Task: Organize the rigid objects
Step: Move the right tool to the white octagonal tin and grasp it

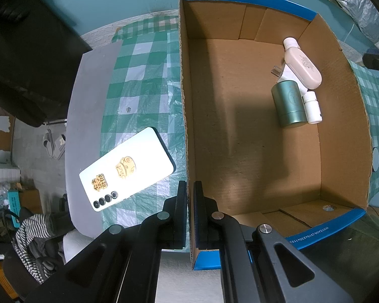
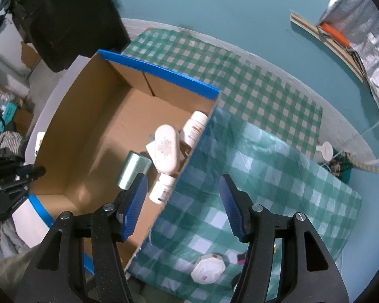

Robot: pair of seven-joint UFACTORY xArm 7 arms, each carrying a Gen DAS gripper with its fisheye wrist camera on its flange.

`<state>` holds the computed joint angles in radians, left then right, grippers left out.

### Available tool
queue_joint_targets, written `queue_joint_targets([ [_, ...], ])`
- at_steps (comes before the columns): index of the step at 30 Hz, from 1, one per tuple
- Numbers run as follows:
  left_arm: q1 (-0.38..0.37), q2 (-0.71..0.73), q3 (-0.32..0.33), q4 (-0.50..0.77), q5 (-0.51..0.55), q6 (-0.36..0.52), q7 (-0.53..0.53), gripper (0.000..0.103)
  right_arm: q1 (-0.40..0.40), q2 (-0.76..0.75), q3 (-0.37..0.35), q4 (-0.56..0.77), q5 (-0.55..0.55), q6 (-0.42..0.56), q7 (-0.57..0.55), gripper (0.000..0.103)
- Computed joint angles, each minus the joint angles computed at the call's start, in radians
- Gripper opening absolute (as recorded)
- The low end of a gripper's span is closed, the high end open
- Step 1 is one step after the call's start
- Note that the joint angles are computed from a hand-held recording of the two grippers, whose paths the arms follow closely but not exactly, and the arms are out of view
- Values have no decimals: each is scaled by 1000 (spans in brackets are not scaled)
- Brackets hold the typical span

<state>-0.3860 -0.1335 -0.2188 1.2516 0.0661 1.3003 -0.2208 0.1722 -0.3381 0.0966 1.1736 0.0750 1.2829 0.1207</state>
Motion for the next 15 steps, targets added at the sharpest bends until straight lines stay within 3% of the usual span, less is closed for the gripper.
queue_joint_targets([
  [15,0,4,2,7,-3,10,20,4,-52,-169,-40,-165,47,64,125,65],
])
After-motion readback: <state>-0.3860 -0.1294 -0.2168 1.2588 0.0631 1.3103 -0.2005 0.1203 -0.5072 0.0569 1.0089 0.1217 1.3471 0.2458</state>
